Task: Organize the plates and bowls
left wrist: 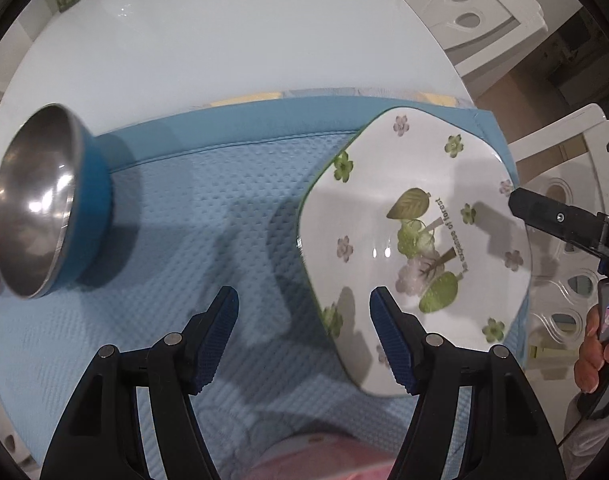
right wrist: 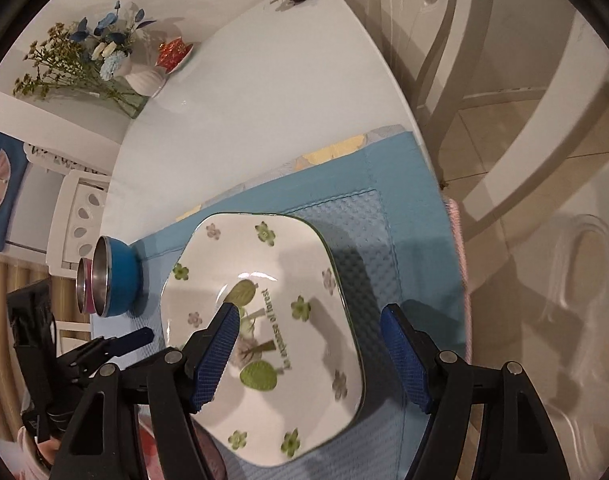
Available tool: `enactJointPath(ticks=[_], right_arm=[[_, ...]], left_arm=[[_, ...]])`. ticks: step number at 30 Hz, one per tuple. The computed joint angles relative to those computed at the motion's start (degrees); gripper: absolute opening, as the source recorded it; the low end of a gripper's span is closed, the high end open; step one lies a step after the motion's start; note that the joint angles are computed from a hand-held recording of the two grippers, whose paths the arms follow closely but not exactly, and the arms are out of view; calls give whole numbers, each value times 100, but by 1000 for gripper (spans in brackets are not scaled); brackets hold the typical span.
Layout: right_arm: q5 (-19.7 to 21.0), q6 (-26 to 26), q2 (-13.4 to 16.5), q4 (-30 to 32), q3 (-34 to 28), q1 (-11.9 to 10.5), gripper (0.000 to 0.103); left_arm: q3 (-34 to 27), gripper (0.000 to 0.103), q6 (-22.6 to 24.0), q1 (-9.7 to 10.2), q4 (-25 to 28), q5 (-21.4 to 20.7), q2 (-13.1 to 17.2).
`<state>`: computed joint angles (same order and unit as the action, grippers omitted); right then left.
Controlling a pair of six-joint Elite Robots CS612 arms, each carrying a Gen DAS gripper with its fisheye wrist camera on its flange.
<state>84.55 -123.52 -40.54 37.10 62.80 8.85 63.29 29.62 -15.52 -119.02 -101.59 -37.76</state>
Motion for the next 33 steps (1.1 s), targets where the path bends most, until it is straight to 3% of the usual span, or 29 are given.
enactJointPath(ticks=[4, 9, 16, 19, 23, 33], right_arm=[[-213, -99, 93, -76, -1, -67, 70], [-281, -259, 91, -338, 85, -85, 59], [-477, -359, 121, -513, 66, -106, 45], [-439, -344, 131, -528, 52, -93, 45], [-540, -24, -52, -1061, 388, -107, 45], [-530, 219, -315, -1535, 658, -109, 46]], left_arm=[[-17, 64, -14, -36, 35, 45, 51], [-26, 60, 29, -44, -6, 20, 95], [-47, 33, 150, 16, 26, -276, 87], [-61, 33, 86, 25, 57, -299, 92], [-100, 33, -89, -9, 93, -288, 120], [-46, 33, 28, 49, 61, -459, 25]])
